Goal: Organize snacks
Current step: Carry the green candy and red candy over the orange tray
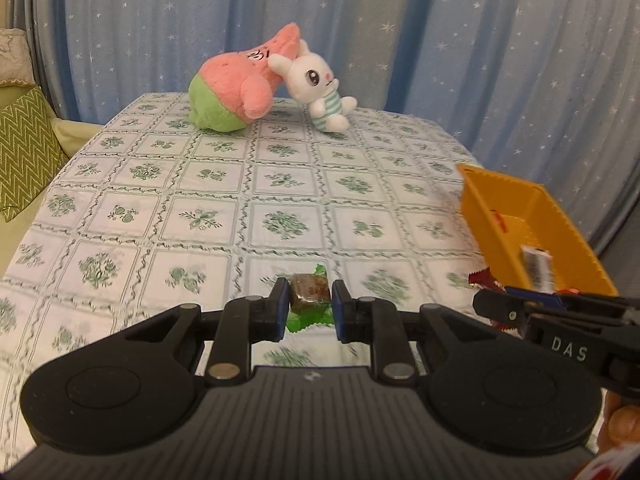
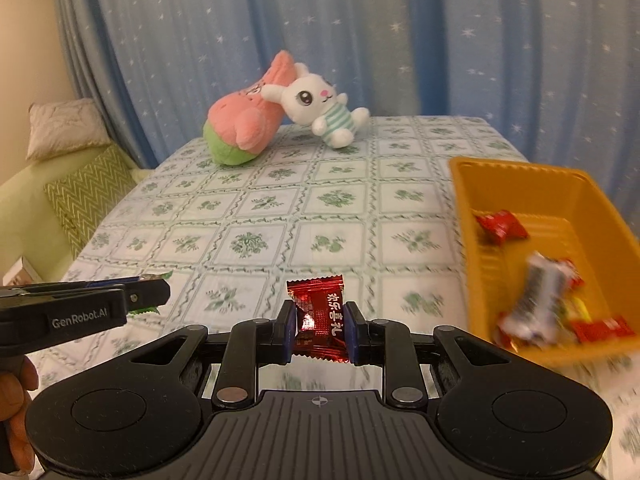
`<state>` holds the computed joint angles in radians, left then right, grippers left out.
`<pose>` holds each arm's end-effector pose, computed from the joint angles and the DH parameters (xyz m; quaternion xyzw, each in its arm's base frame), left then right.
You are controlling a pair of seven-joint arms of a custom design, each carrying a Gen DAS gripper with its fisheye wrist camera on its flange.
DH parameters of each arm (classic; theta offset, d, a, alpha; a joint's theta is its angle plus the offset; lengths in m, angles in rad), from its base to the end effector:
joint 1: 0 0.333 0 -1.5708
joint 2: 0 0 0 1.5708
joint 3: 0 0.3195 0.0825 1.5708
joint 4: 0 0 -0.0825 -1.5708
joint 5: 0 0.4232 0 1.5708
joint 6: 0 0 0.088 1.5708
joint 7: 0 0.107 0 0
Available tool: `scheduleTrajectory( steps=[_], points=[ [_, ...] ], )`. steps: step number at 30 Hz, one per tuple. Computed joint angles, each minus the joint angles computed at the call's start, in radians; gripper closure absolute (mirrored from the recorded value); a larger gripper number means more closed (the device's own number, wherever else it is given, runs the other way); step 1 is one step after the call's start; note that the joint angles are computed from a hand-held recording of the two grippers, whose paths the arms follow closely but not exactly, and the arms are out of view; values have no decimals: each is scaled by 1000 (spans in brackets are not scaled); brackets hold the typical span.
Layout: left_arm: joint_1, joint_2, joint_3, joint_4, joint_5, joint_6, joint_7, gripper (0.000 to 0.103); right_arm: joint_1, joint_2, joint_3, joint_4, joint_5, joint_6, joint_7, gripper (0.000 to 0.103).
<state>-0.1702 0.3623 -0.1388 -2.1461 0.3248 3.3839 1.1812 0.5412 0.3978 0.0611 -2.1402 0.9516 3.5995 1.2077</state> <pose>0.6018 -0.2246 0.3096 -0.5595 0.7124 -0.3789 0.1894 0.5539 0.2539 0.2866 -0.5919 0.6709 -0.2422 0.3755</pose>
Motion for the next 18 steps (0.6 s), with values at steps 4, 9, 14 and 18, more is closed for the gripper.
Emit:
scheduleTrajectory(
  steps=[4,9,14,18],
  points=[
    [-9,-83,-10,-87,-3,22,-12,83,18,-78,19,-89,61,46,-5,78],
    [12,-171,-51,-175,28,40,-40,83,24,-153,53,-163,165,95,-61,78],
    [37,-232,-94,-233,101,51,-108,83,16,-214,90,-215,261,120,-107,78],
    [40,-258,-108,-249,163,50,-161,83,7,-255,109,-250,317,130,-130,78]
  ],
)
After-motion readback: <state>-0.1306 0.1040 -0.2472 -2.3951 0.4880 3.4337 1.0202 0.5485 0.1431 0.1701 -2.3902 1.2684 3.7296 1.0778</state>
